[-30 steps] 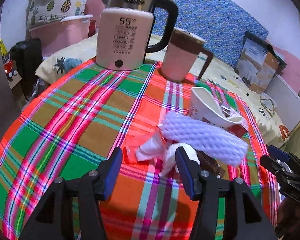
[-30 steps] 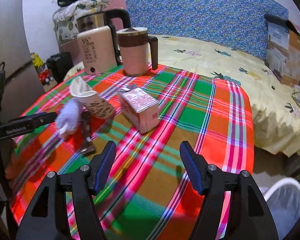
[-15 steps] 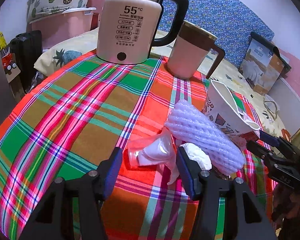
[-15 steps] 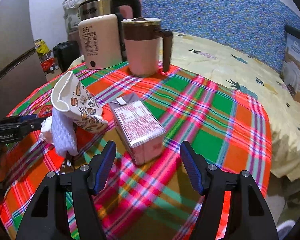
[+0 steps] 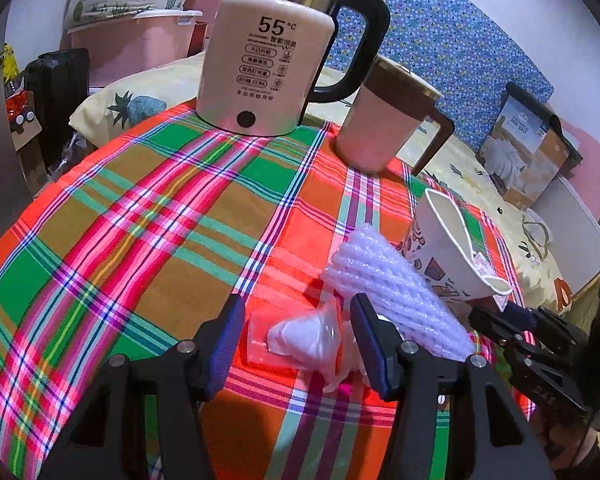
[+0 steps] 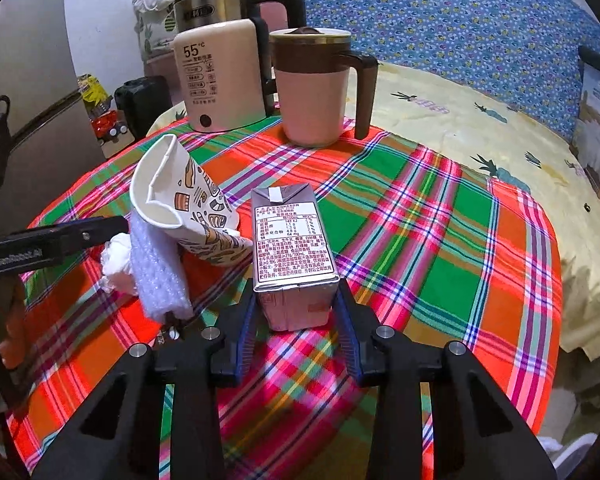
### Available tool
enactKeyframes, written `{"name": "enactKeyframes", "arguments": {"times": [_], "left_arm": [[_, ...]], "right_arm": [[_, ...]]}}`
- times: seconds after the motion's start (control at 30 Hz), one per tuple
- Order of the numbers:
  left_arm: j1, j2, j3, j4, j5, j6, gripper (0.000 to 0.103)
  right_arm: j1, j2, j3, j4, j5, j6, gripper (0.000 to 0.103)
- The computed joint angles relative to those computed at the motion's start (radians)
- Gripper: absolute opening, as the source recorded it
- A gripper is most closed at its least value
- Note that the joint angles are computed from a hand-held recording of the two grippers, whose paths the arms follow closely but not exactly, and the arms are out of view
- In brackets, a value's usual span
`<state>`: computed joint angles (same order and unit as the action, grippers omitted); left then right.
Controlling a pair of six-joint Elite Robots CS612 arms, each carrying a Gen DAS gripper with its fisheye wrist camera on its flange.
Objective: Collect trash
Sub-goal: 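Grasp the clear plastic cup with the left tool while the right tool grasps the pink milk carton, then carry the plastic cup and milk carton over the white bin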
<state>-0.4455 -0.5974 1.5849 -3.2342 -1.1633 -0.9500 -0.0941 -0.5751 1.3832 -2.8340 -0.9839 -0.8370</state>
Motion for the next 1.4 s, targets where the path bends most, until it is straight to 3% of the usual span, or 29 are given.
{"name": "enactKeyframes", "arguments": {"times": [0.07,0.6,1.13,1.4], "left_arm": [[-0.005,-0.001,0.005,-0.01,0.006,0.014,0.046],[-0.089,-0.055,0.087,-0.093,0.104,0.148,0.045],[-0.176,-0.073,0.103,-0.136,0.059,0.238,0.045],[-0.201,-0.068,0.08,-0.132,0.03,0.281,0.045]], "right_arm": [[-0.005,-0.004,0.008,-0.01,0.009,0.017,0.038],[-0.062,-0.069,0.149,-0.124,0.075,0.151,0.038],[-0.134,-0.127,0.292,-0.236,0.125,0.235,0.038],[-0.164,-0.139,0.329,-0.283,0.13,0.267,0.038]]}}
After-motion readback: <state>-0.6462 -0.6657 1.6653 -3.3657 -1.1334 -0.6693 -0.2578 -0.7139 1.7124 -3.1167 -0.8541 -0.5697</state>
